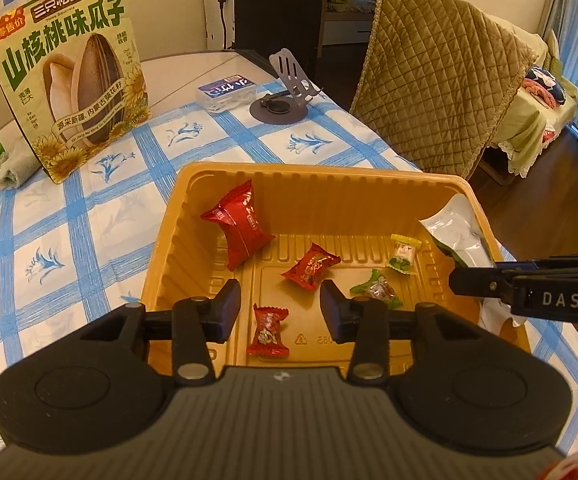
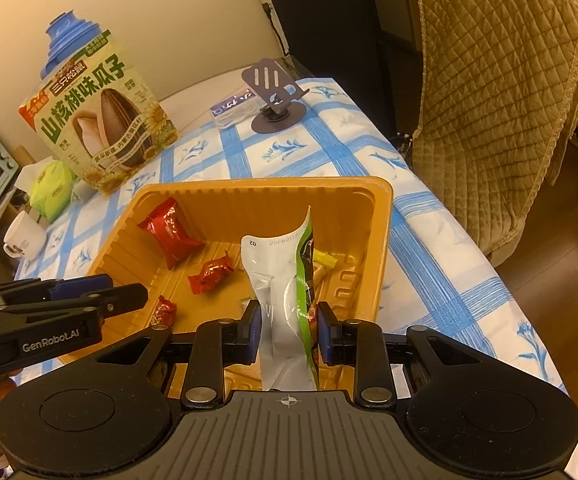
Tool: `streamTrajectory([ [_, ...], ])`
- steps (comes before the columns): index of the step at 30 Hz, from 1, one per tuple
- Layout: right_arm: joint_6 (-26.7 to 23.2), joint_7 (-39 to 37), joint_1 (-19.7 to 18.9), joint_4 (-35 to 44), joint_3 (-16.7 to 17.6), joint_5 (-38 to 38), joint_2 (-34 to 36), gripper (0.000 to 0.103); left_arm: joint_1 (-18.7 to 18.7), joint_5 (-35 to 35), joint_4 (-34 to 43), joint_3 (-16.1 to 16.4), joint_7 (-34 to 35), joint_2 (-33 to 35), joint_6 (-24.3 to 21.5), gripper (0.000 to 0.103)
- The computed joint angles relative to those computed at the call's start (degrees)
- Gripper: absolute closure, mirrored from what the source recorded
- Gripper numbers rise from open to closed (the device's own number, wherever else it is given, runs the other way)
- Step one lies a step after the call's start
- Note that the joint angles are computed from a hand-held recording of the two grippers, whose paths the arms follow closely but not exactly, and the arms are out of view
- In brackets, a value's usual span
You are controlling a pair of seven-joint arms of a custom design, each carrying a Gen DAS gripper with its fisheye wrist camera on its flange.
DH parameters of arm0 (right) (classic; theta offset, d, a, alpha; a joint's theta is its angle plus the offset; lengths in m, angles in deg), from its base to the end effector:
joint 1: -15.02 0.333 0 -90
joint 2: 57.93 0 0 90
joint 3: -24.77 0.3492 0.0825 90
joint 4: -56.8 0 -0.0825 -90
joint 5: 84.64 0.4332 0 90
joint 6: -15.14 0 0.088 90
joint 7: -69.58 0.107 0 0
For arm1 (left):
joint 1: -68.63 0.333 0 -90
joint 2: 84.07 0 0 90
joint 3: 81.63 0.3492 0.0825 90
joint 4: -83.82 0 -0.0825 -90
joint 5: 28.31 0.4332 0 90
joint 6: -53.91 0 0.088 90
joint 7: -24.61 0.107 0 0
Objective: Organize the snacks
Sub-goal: 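Lower the white-and-green packet into the tray and open the right gripper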
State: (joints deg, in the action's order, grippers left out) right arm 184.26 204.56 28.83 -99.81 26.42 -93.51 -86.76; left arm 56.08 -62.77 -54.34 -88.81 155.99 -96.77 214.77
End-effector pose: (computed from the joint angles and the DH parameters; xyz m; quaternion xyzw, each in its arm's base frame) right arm 0.4147 0.1255 0.4554 -0.5273 0.7722 -0.1356 0.3275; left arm 0.5106 -0.1563 0.4644 -0.4547 0.8248 -0.3007 0.1501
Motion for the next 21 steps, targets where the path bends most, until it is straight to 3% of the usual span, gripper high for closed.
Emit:
streamTrajectory([
  [4,-0.1,0.0,0.3,0.3,-0.2,0.4,0.4,0.074,-0.2,-0.5,-0.1,0.3,0.5,-0.3,0.0,0.06],
  [7,1.1,1.3,-0.6,-0.1,0.4,0.3,0.4,0.07,-0.4,-1.3,-0.5,0.5,1.3,-0.8,0.5,0.051],
  [9,1.3,1.7,-1.0,-0.2,0.7,-0.1,0.1,0.052,-0.7,-1.8,-0.7,0.7,1.8,-1.2,0.6,0.05],
  [11,1.8,1.6,-0.6,-0.4,0.3,0.0,-0.4,0.045,-0.6,-1.8,-0.9,0.7,1.7,-1.5,0.6,0.045],
  [21,0.5,0.9,0.0,-0.8,0.4,-0.5,-2.8,0.038,-1.2,-2.4,-2.1,1.2,2.2,-4.1,0.8,0.037],
])
